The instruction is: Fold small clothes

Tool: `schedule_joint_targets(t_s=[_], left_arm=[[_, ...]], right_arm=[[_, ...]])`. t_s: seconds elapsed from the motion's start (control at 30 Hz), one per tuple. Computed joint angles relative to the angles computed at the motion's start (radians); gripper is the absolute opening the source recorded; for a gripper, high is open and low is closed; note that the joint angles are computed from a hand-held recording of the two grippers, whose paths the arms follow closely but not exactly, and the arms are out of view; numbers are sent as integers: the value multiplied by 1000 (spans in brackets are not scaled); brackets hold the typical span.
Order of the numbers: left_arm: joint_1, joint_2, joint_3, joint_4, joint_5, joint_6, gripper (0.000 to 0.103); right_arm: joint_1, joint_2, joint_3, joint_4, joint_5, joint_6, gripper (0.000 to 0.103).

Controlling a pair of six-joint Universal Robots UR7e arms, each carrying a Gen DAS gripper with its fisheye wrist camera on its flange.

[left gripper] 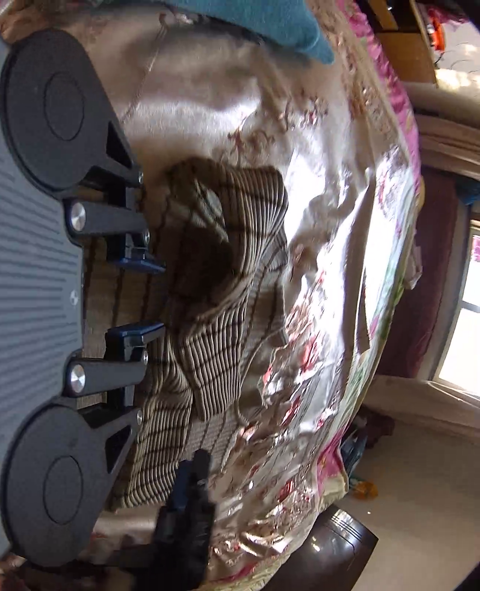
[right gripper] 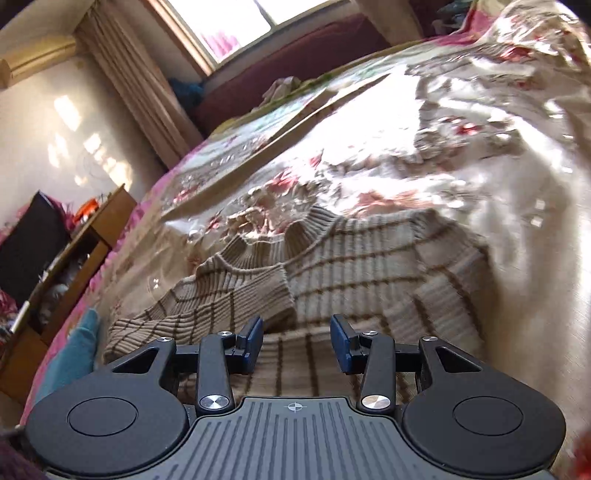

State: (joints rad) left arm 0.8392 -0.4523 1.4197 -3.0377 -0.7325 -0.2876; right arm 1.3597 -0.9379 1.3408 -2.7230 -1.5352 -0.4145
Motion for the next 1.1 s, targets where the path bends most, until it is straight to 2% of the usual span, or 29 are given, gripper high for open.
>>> schedule_joint_targets(t_s=[0.2,0.3,0.4,0.53,0.63,0.7,0.8,0.9,1.0,1.1], left_arm=[[15,9,51,-81,-1,17,39],[31,-1,72,-95,-40,-21,39],[39,-5,79,-121,-65,-26,39],[44,-10,93,-150,-82,-22,40],[44,-9,95,-163,-82,-16,40],[39,-4,95,-177,-66,0,41],[28,8,91,-208,-26,40,47],[24,12,91,-226,-15,58,50],[23,12,92,-226,-10,63,51],[22,15,88,-208,-5,65,54]], right_arm=[[34,139,-187,124,-100,70,41],[46,155,-207,142,-103,49,41],[64,177,-233,159,-150,17,40],[77,184,-248,171,-198,31,19],[78,173,-261,203,-174,73,7],[78,154,-258,218,-132,99,7],[83,120,-236,193,-81,108,6],[84,78,-207,169,-41,111,6],[75,36,-172,145,-33,122,6],[58,5,-134,102,-65,129,6]])
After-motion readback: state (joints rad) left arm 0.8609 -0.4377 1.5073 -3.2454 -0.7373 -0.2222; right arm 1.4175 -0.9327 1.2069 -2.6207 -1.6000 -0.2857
